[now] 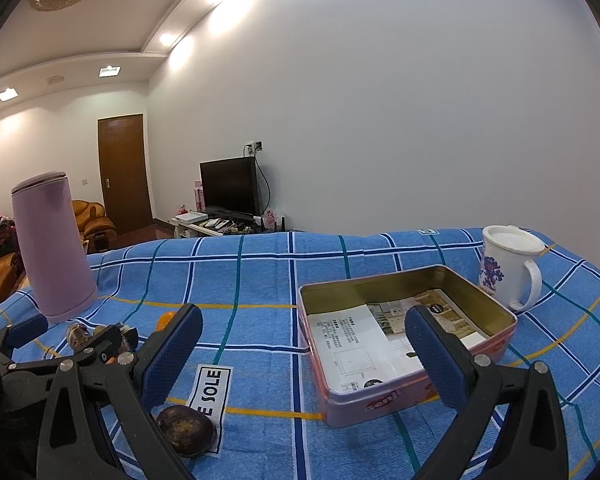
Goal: Organize fruits
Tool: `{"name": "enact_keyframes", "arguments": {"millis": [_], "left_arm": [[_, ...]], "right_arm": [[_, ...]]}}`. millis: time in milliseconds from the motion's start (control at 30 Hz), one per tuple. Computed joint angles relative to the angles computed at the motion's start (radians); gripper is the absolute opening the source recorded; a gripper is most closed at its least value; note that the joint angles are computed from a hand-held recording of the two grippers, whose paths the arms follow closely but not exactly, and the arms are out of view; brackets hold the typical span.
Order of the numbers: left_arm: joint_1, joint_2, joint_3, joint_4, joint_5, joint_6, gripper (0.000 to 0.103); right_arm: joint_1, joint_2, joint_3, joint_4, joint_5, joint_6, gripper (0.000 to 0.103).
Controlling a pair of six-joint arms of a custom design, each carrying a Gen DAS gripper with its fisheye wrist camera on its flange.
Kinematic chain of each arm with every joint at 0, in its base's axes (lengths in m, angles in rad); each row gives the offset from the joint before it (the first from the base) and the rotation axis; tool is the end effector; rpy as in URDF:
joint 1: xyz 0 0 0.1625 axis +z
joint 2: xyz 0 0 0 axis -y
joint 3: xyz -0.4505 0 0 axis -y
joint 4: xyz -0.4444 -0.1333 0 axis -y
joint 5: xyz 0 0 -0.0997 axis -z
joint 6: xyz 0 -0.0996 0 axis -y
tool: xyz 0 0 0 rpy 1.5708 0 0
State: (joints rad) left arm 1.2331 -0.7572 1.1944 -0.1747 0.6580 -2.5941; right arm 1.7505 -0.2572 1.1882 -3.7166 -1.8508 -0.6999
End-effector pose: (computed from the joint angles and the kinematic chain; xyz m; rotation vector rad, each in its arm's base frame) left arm -0.0527 -0.7901 0.1717 0.1584 1.9145 -1.2786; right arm 0.2516 -0.7933 -0.0193 0.7440 -2.0889 1.4023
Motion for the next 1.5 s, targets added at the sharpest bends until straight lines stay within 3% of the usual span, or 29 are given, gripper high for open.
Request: {"name": "enact_keyframes", "arguments": {"millis": [267,600,767,967,1100,1167,1267,1400,1500], "left_arm": [[-0.003,-0.018,0.012,0.038,-0.041,-0.035,0.103],[-0.004,-0.034,0.017,0.137,-0.074,-0.048,0.103],[0.01,-0.078,0.042,0.251,-0.066,-0.085,0.103],[0.04,-0.117,0.057,0.359,-0.057,-0.128,0.103],[0.063,-0.114,0.025,0.475,-0.001,-0.212,0.103],[0.076,-0.093,-0.022,0.554,0.039,-0.269,0.102],[0.085,-0.046,-0.097,0.648,0.066,-0.328,0.097],[0.089,0.001,-0.157,0.684,0.076,-0.341,0.094],[0.097,0.053,-0.226,0.761,0.065,-0.386,0.073]], "right_arm": [[-0.002,-0.018,0.029,0.031,0.044,-0.016,0.102],[-0.003,-0.044,0.06,0.157,0.104,-0.057,0.097],[-0.017,-0.081,0.075,0.334,0.148,-0.031,0.079],[-0.029,-0.094,0.035,0.586,0.177,0.04,0.079],[-0.025,-0.089,0.025,0.668,0.178,0.038,0.079],[-0.017,-0.08,0.01,0.693,0.152,0.027,0.072],[-0.013,-0.067,-0.019,0.75,0.127,0.028,0.07],[-0.009,-0.05,-0.063,0.833,0.08,0.057,0.07],[-0.009,-0.04,-0.088,0.886,0.058,0.071,0.069]]}}
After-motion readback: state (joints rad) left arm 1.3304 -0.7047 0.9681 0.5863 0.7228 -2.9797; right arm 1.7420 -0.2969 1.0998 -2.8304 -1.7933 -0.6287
